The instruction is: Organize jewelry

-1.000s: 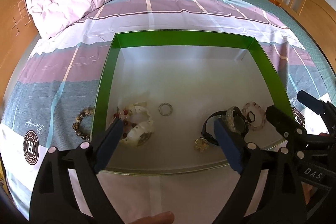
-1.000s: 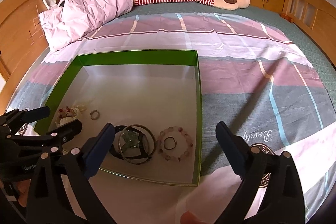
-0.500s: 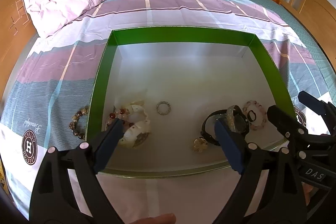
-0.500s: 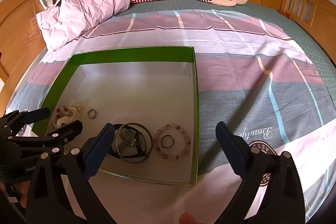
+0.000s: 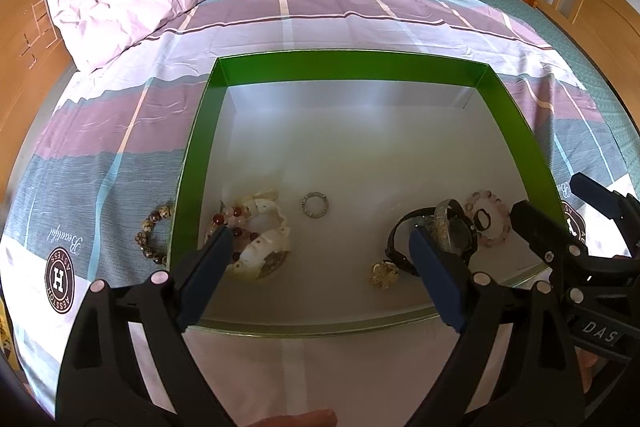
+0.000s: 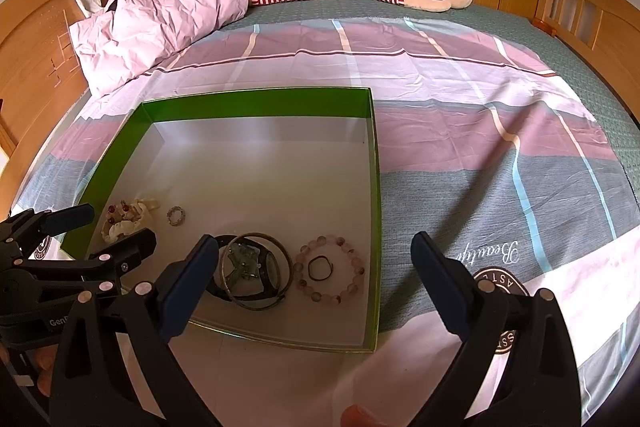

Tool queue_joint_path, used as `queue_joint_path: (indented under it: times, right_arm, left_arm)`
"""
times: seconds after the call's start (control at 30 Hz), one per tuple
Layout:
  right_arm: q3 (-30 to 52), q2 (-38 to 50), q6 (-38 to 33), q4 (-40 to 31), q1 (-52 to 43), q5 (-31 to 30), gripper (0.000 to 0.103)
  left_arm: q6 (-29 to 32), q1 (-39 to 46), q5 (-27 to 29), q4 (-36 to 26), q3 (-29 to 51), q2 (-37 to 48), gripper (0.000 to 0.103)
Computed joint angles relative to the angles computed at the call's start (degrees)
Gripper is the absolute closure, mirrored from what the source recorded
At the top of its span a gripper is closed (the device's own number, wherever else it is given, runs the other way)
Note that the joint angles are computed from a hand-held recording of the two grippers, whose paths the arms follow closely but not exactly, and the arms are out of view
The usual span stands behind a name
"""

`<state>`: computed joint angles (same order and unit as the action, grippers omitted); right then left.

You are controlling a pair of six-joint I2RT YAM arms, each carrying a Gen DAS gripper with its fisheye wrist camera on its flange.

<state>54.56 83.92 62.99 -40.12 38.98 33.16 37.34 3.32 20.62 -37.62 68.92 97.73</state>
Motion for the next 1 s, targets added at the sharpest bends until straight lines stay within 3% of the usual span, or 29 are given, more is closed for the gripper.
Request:
queue_joint_path:
  times: [0.83,1.0]
  right_arm:
    - [0.1,0.16,0.04,0.1,0.11,-0.07,0.006]
    - [0.1,0.15,-0.02,0.05,0.1,-0.05,0.006]
  left_arm:
    - [0.45,0.46,-0.25,0.07,0.26,0.4,0.011]
    - [0.57,0.74,-0.6,2.77,-1.51,-0.72,0.011]
